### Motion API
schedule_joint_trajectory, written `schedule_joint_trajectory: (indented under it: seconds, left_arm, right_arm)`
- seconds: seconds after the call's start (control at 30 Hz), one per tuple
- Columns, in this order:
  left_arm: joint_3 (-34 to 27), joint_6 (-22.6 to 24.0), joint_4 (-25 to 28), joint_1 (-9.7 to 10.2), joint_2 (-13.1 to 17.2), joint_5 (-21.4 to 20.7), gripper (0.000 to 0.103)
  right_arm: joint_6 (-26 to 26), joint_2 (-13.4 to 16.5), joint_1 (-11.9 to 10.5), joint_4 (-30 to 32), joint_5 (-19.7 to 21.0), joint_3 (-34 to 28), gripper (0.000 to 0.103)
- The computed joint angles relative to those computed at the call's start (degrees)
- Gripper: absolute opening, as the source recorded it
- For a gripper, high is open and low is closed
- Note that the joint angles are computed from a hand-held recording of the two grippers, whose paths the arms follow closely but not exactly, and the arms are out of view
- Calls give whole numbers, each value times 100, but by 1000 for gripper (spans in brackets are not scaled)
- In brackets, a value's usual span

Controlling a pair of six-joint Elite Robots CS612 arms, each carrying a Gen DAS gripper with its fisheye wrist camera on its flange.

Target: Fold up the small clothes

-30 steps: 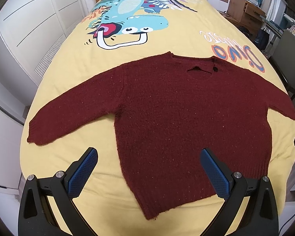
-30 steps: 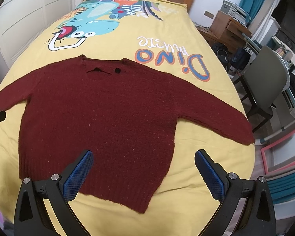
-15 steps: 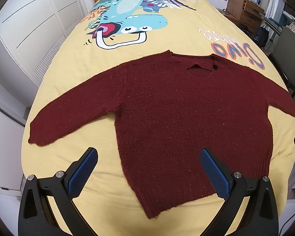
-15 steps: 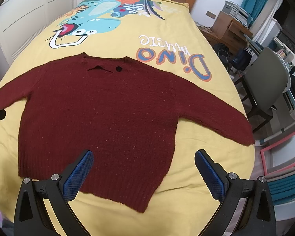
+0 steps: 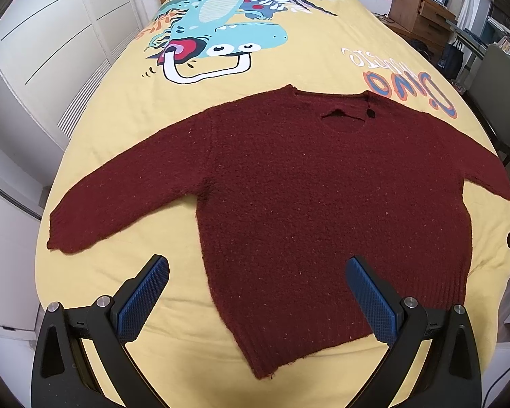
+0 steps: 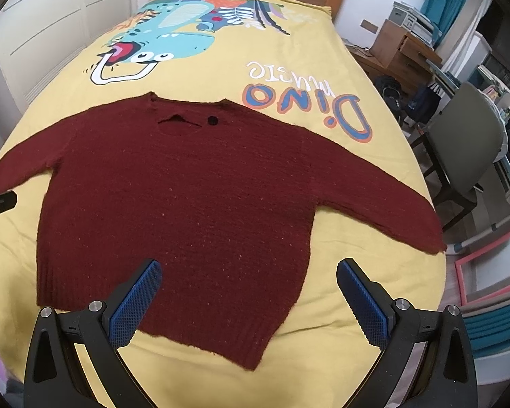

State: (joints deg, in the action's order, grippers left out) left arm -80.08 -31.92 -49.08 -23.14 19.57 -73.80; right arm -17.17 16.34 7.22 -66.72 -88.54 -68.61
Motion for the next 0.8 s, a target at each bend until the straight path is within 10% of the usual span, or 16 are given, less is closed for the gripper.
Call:
schedule_joint_trajectory:
  seconds: [0.3,0.8]
  left_arm:
    - [247,56,-226,149,-30,-39,102]
    - [961,326,-453,356,-40,-528,102]
  right_arm:
    - [412,54,-244,-502,316,218,102]
    - [2813,-425,-1150,-1748,-51,2497,102]
